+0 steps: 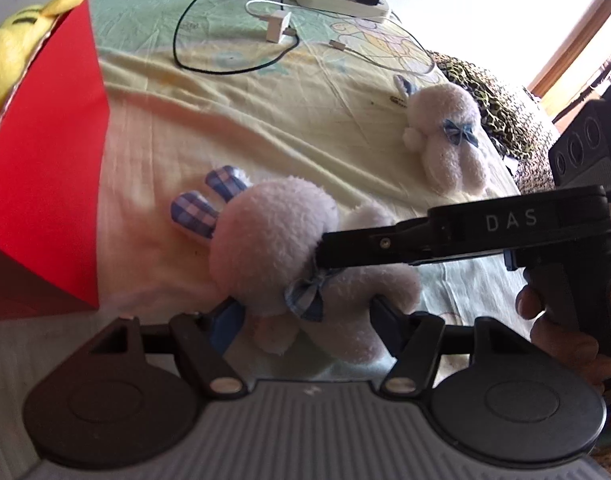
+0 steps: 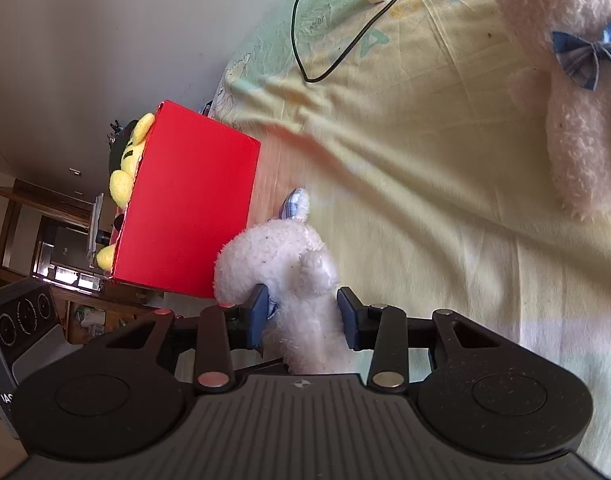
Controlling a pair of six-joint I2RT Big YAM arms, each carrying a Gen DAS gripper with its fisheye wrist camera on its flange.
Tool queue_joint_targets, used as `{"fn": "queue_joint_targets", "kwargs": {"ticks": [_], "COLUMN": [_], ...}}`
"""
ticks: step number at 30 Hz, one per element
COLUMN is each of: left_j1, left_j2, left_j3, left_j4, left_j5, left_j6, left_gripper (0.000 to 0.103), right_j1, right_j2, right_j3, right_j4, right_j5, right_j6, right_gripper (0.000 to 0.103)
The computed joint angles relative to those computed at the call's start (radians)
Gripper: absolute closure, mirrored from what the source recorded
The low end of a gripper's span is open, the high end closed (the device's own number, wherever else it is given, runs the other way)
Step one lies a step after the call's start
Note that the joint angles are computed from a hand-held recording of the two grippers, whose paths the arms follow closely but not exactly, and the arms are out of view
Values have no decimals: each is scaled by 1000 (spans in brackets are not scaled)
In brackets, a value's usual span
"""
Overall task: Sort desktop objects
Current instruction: 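Close both grippers on the white bunny plush with the blue bow, then lift the white bunny plush with both grippers over the red box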
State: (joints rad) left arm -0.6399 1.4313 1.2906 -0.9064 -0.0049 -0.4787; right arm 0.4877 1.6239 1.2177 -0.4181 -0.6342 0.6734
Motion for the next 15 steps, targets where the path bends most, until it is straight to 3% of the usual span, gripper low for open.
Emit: {"fn": "queue_joint_targets", "kwargs": {"ticks": [7,15], "left_j1": [-34,-54], "left_j2": [-36,-104], "left_j3": [-25,-33], "left_j4": [19,81], "left_j5": [8,-28], "left_j6": [60,184], "left_gripper": [36,36], "right_j1": [8,31], "right_j2": [-90,-214], "right_j3": [-82,-179], "right_j4": [7,134], "right_j5": [39,147], "right_j6": [26,151], "right_gripper": [63,63]}}
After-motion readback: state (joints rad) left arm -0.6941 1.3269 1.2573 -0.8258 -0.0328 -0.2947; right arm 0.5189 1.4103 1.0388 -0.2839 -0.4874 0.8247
